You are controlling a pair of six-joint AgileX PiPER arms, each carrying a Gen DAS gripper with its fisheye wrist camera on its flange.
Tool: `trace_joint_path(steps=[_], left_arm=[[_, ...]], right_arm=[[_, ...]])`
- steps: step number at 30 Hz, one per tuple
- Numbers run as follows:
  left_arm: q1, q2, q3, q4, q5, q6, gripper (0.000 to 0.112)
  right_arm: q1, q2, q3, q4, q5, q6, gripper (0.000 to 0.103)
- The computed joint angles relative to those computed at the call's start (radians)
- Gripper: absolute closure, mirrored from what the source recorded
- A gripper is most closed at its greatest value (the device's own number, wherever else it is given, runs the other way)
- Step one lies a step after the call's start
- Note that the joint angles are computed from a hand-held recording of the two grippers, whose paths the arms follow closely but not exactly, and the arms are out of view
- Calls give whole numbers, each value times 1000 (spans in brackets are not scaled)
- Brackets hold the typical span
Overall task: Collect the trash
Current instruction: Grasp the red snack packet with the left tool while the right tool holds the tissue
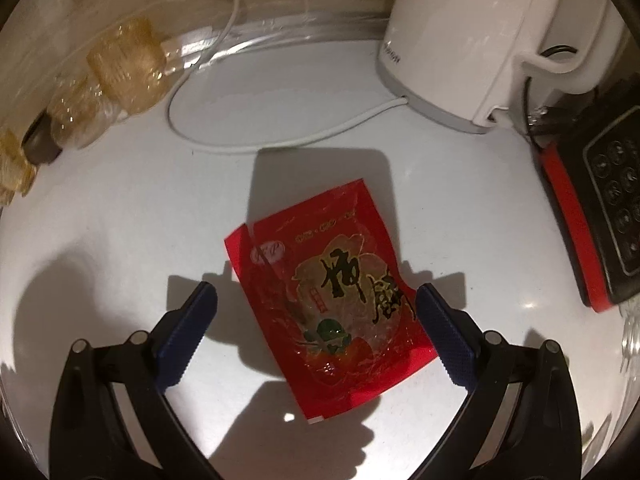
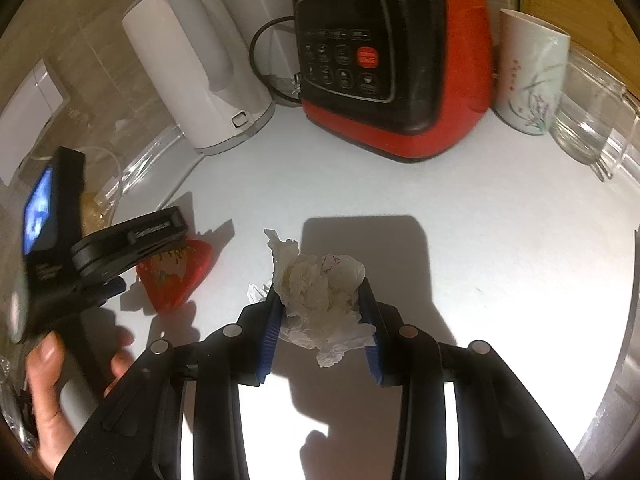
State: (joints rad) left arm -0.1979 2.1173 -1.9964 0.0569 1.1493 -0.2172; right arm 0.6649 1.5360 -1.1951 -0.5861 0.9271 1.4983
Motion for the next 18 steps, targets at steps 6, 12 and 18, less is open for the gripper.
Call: trace_joint_path(steps=[6, 12, 18], left_arm=[[-8, 32, -21, 20, 23, -58, 17], [-12, 76, -66, 31, 33, -71, 17], [-5, 40, 1, 39, -52, -39, 39]], right_arm=[[43, -25, -2, -13, 49, 8, 66], [76, -23, -24, -18, 89, -3, 67], [111, -12, -49, -28, 120, 8, 67]])
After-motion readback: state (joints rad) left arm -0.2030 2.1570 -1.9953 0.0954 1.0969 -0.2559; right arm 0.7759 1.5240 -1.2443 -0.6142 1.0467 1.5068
